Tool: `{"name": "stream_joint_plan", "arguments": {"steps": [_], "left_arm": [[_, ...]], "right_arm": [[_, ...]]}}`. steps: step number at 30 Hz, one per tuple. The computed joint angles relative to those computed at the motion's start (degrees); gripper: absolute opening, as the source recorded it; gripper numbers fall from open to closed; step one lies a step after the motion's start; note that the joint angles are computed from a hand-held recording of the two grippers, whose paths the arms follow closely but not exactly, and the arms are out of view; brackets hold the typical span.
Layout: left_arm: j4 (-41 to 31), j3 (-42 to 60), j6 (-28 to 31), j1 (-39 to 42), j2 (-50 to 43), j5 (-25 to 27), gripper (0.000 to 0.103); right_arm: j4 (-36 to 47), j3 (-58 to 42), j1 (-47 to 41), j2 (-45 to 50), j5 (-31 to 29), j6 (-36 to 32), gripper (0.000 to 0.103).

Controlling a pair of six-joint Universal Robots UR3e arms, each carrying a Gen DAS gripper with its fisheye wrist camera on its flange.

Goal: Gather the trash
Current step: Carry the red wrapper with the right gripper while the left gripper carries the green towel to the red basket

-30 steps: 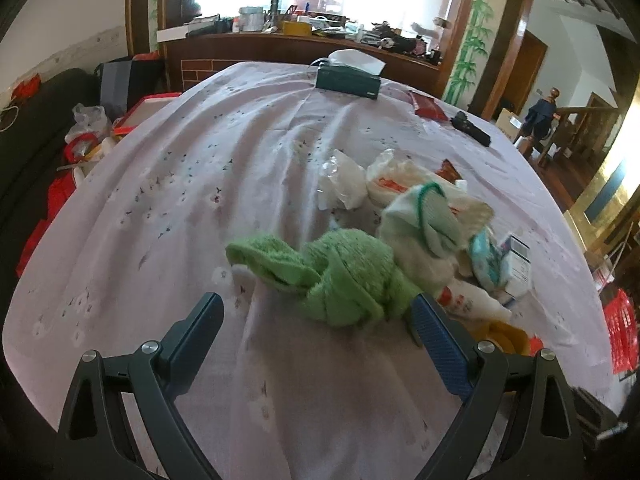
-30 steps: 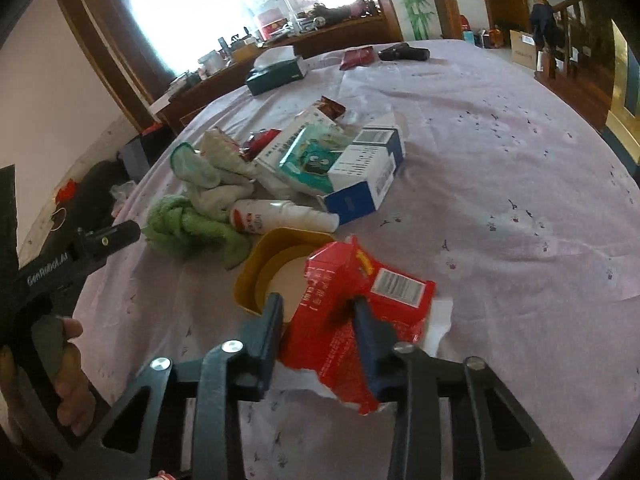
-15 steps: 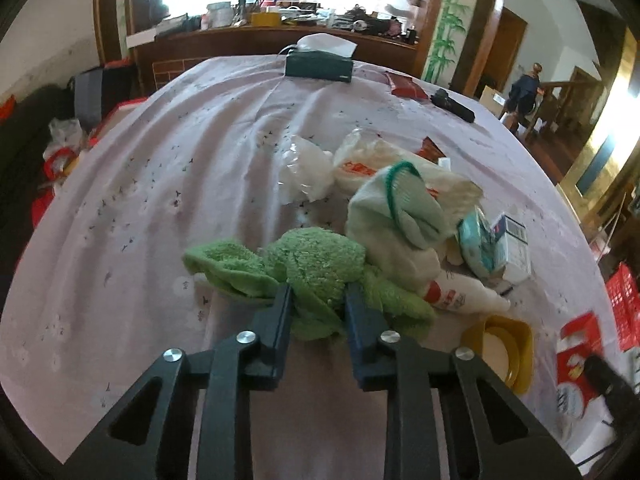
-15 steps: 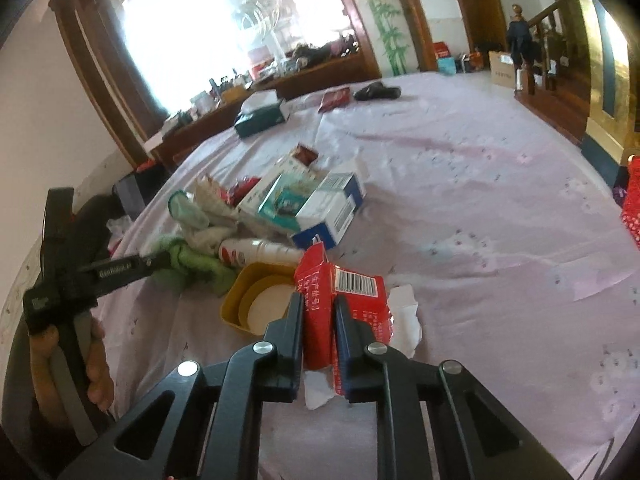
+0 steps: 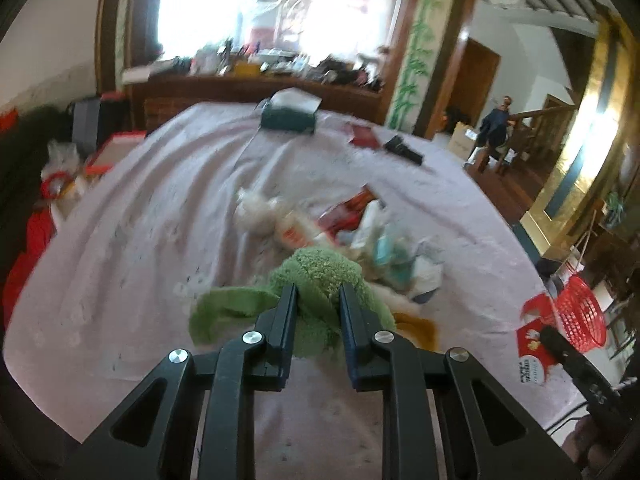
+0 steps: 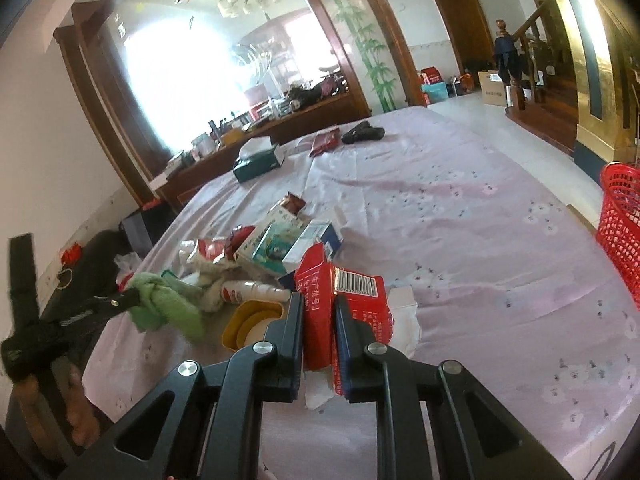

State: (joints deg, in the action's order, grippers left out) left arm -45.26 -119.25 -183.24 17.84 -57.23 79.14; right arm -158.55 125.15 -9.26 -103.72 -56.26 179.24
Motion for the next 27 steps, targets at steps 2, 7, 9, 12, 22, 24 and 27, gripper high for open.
{"name": "stream_joint_plan", "arguments": {"steps": [2,7,9,12,22,24,27], "left_arm": [[0.37,2.12,-1.51,-3.13,-0.66,0.79,0.019],[3.67,8.57,-4.35,-15.12,-7.42,4.4,0.019],[4.59,10.79,-5.32,-18.9,-10.18,4.92,0.019],[5.9,15.25,-6.89,-24.67,-15.49,5.6,0.019],[8.06,39.34,-7.89,-43.51,-39.7,8.11,0.019],[6.85,45.19,-7.89,-45.13,-44.62,6.88,0.019],[3.36,56.83,-8.06,-46.28,-53.37,2.14,0.019]], "right_arm": [[1.23,0.53,-2.1,-1.87,1.58,-0.4,0.015],[4.65,3.58,-9.36,-9.0,6.82,-1.88,0.015],[8.0,5.04,-13.28,-13.05,9.45,-3.57,0.015],[15.94,6.58,-20.33,-20.47,14.0,-7.45,0.015],[62.06,-0.95,-50.9,-36.54,28.57,-35.16,0.015],[68.09,-3.51,-55.94,-34.73,29.65,-40.25,0.015],[70.37,-5.65,-60.77,-31.39,30.39,-43.07,0.015]]}}
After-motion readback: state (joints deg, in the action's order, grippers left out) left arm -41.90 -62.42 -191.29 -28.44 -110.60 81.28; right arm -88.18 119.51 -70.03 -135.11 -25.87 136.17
